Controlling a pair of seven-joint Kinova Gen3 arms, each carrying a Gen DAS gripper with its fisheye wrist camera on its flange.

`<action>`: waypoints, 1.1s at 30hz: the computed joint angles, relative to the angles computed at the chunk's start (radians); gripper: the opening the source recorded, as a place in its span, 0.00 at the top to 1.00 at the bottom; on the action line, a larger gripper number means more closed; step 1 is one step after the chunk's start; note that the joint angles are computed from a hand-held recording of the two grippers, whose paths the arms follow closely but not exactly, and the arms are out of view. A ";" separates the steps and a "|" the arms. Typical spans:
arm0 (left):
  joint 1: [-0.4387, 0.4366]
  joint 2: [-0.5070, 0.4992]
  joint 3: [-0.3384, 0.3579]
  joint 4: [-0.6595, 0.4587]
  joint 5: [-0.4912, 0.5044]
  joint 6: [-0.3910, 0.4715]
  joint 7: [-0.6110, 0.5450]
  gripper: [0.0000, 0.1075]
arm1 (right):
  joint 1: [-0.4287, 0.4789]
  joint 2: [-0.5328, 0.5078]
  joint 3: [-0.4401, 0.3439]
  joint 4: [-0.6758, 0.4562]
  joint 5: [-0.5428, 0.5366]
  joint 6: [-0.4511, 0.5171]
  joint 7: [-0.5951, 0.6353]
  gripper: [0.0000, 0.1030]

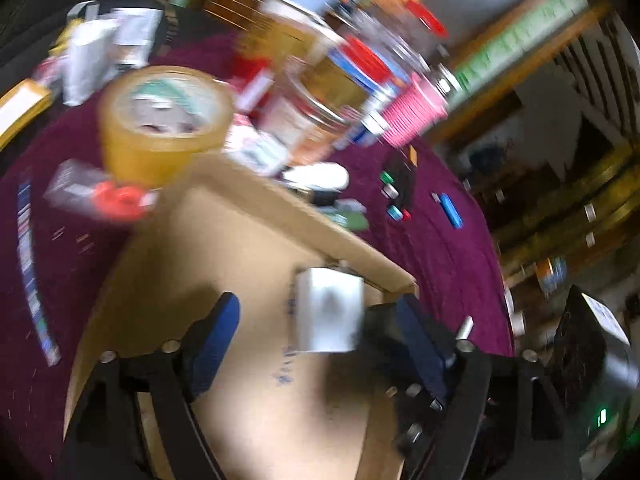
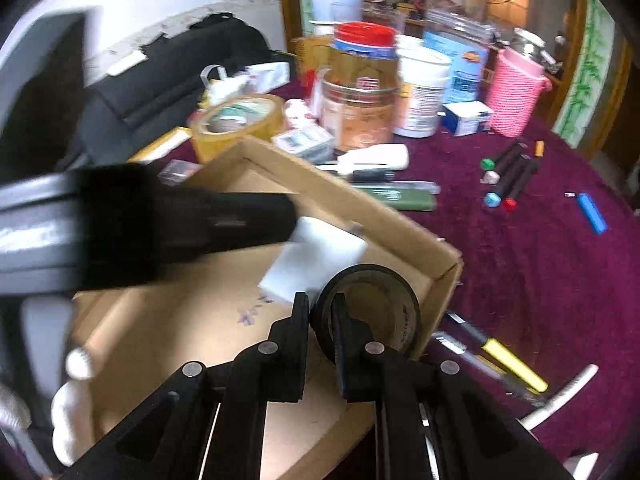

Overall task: Organize rigid objects
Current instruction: 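Lower the adapter into the tray and open the left gripper while the right gripper sets the tape roll inside, then withdraw both grippers from the tray back over the table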

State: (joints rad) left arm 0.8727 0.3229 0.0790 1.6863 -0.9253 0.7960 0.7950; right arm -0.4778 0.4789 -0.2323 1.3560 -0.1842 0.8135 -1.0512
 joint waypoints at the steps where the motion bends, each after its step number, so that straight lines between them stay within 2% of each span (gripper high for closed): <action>1: 0.026 0.003 -0.016 0.004 -0.003 0.020 0.041 0.22 | 0.002 0.006 -0.003 -0.011 0.003 0.010 -0.006 0.88; 3: 0.075 0.006 -0.056 0.021 0.015 0.023 0.119 0.22 | -0.017 0.009 0.010 -0.028 0.030 0.034 -0.041 0.88; 6: 0.059 0.021 -0.017 0.025 0.005 0.034 0.165 0.22 | -0.032 0.023 0.003 -0.043 0.076 0.091 -0.073 0.88; 10: -0.024 0.060 0.155 -0.042 0.007 0.179 0.115 0.22 | -0.008 0.026 -0.028 -0.035 0.061 0.122 -0.049 0.86; 12: -0.076 0.088 0.248 -0.081 0.006 0.247 0.062 0.22 | 0.018 0.047 -0.048 -0.077 0.024 0.189 -0.049 0.86; 14: -0.109 0.102 0.315 -0.094 -0.006 0.276 0.059 0.21 | 0.052 0.059 -0.092 -0.096 0.039 0.222 -0.069 0.87; 15: -0.109 0.099 0.321 -0.086 -0.018 0.270 0.081 0.20 | 0.063 0.058 -0.114 -0.088 0.060 0.214 -0.082 0.87; 17: -0.071 0.075 0.277 -0.037 -0.038 0.210 0.160 0.19 | 0.081 0.049 -0.146 -0.051 0.095 0.166 -0.109 0.87; 19: -0.003 0.042 0.184 0.019 -0.054 0.138 0.241 0.18 | 0.049 0.028 -0.116 0.000 0.136 0.085 -0.165 0.86; 21: 0.066 0.006 0.092 0.074 -0.073 0.077 0.322 0.18 | -0.041 -0.003 -0.031 0.036 0.218 0.003 -0.224 0.66; 23: 0.142 -0.017 -0.001 0.115 -0.089 0.032 0.404 0.18 | -0.106 -0.013 0.026 0.073 0.285 -0.071 -0.258 0.63; 25: 0.230 -0.010 -0.090 0.123 -0.118 0.024 0.485 0.18 | -0.099 -0.019 0.013 0.088 0.292 -0.090 -0.251 0.63; 26: 0.262 -0.008 -0.117 0.129 -0.139 0.028 0.513 0.18 | -0.069 -0.025 -0.017 0.084 0.272 -0.075 -0.243 0.62; 28: 0.295 0.002 -0.130 0.121 -0.174 0.065 0.536 0.18 | 0.013 -0.039 -0.087 0.067 0.200 -0.029 -0.197 0.61; 30: 0.319 0.002 -0.124 0.104 -0.184 0.123 0.527 0.18 | 0.085 -0.073 -0.135 0.079 0.129 -0.019 -0.139 0.54; 32: 0.306 -0.004 -0.076 0.078 -0.187 0.192 0.504 0.17 | 0.169 -0.111 -0.189 0.101 0.055 -0.024 -0.082 0.45; 33: 0.288 -0.005 -0.040 0.061 -0.188 0.225 0.479 0.17 | 0.215 -0.130 -0.215 0.115 0.014 -0.031 -0.048 0.44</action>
State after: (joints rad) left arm 1.1610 0.3180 0.0392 1.7477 -1.1129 1.0209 1.2742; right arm -0.2629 0.3492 -0.4471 1.4712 -0.1700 0.7820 -1.0991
